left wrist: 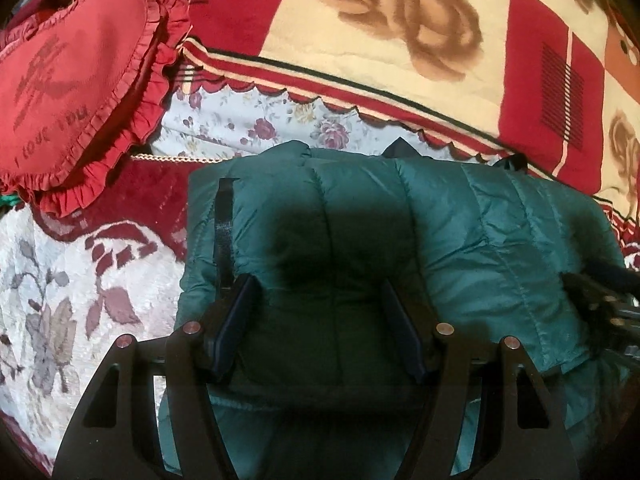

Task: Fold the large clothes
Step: 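Move both grippers to the jacket hem and grasp it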

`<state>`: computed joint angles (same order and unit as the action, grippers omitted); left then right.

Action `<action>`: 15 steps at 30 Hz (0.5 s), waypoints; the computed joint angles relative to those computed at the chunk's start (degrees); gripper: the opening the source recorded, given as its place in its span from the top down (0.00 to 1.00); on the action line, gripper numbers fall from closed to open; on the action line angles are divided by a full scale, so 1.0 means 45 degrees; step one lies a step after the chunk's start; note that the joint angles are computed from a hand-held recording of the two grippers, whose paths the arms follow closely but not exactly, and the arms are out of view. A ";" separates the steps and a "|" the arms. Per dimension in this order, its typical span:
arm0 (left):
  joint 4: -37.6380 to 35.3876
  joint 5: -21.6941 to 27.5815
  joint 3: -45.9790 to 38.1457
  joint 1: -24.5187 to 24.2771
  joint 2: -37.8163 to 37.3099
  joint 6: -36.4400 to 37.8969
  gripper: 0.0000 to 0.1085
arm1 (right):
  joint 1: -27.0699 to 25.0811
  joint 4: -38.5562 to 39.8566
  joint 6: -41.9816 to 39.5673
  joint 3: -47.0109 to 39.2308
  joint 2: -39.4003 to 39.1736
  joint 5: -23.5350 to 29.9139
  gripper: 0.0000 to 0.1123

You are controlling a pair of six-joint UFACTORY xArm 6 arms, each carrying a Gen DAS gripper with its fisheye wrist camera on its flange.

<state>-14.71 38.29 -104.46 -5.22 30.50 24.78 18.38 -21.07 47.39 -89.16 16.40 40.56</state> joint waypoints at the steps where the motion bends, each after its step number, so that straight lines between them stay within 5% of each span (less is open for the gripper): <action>1: -0.0001 0.0001 -0.0057 0.0000 0.0049 0.0001 0.39 | 0.0053 -0.0207 0.0191 0.0225 -0.0219 -0.0254 0.35; 15: 0.0208 -0.0066 -0.0210 -0.0097 0.0271 -0.0124 0.39 | 0.0475 0.0004 -0.0496 -0.0570 0.0571 0.0779 0.32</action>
<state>-13.78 37.99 -105.41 -5.65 31.71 24.22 20.52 -21.05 45.16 -91.73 18.97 44.07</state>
